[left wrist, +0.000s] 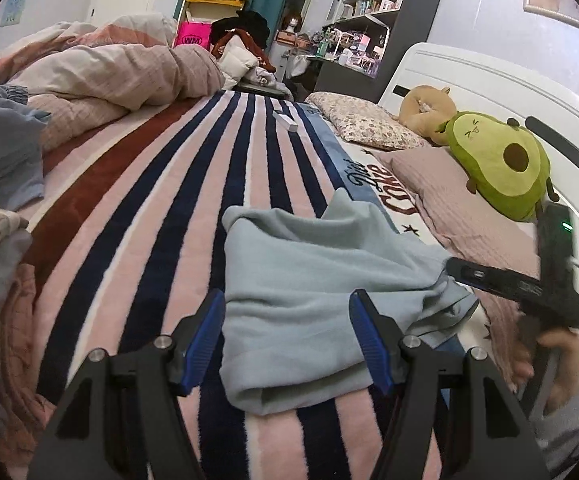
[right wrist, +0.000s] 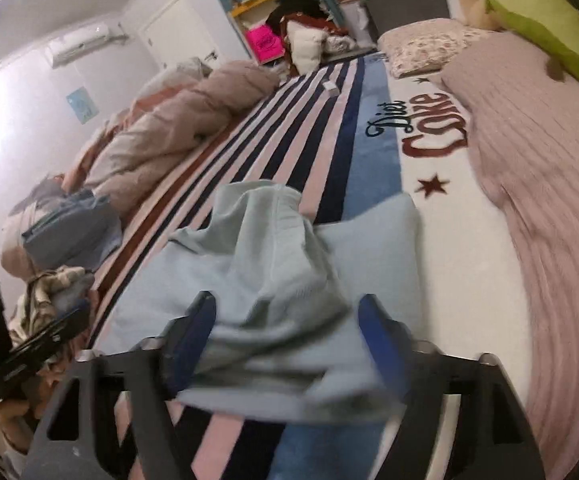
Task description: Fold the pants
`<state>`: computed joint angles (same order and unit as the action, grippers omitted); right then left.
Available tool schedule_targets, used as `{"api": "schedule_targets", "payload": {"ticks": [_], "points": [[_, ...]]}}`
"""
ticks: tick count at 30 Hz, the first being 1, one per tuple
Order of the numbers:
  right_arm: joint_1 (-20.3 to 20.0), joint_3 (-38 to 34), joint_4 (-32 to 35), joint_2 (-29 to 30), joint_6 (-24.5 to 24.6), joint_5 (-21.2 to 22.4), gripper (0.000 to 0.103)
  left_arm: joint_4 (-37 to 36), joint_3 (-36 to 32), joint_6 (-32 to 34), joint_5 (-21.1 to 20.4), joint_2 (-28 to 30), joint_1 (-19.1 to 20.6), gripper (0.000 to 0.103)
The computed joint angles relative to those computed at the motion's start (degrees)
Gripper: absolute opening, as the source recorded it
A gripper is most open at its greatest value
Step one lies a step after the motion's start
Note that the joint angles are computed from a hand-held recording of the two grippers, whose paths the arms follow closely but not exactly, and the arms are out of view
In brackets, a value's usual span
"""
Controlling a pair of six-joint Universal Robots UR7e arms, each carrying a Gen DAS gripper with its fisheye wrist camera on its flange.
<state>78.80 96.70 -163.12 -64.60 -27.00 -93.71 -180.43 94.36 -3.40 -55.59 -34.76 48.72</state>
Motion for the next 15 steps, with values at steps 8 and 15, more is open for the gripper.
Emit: {"api": "schedule_targets", "payload": {"ticks": [8, 15], "points": [[-0.82, -4.33, 2.73, 2.93, 5.32, 4.81, 0.011, 0.91, 0.29, -1.94, 1.34, -0.45, 0.05, 0.060], [0.05, 4.85, -10.70, -4.01, -2.53, -0.49, 0.009, 1.98, -0.66, -2.06, -0.23, 0.13, 0.49, 0.060]]}}
